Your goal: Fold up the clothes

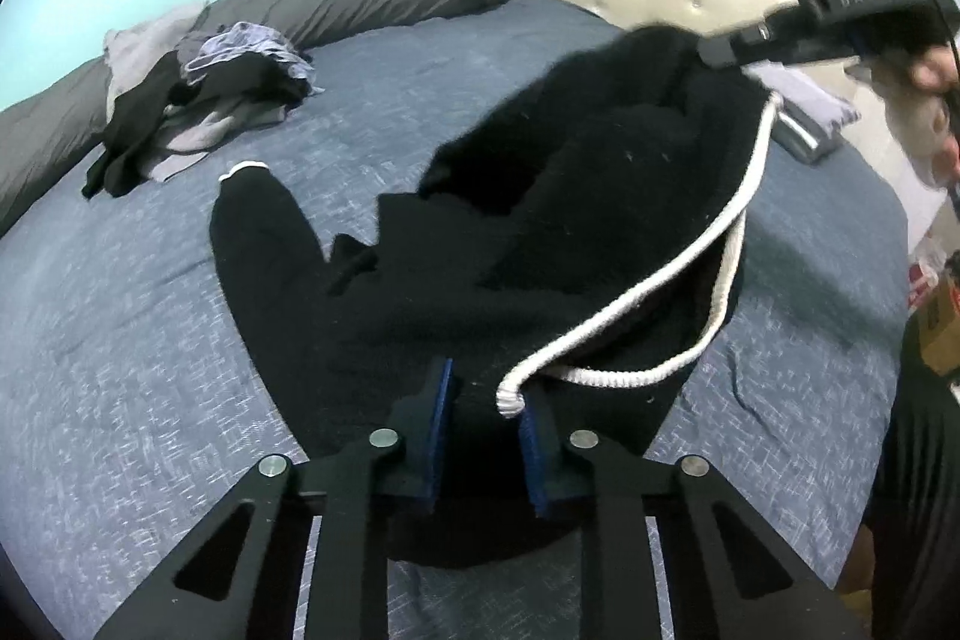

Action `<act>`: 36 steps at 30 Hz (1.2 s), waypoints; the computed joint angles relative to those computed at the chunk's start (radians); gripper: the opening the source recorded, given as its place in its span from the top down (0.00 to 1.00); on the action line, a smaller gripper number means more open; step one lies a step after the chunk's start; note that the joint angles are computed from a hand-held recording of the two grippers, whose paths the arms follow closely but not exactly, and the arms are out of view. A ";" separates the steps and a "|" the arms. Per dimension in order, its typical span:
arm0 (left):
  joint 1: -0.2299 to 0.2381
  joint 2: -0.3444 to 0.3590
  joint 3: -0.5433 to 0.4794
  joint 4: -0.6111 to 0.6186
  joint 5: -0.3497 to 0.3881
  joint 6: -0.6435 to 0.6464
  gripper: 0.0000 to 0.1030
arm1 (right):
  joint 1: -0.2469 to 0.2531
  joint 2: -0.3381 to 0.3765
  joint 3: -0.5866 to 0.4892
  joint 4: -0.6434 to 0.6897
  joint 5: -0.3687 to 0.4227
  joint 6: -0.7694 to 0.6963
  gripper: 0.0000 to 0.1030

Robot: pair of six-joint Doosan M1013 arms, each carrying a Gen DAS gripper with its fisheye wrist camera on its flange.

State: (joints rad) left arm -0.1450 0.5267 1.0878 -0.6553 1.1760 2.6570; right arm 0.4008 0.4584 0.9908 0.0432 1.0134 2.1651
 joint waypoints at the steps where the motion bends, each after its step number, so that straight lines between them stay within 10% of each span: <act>1: 0.003 0.005 -0.012 -0.003 0.006 -0.017 0.79 | 0.000 0.000 0.001 -0.001 -0.001 -0.004 0.94; 19: 0.012 0.075 -0.169 0.020 0.077 -0.205 0.81 | 0.053 -0.018 0.021 -0.187 0.090 -0.306 0.49; 36: 0.017 0.072 -0.177 0.021 0.079 -0.205 0.81 | 0.111 -0.008 0.047 -0.330 0.078 -0.477 0.43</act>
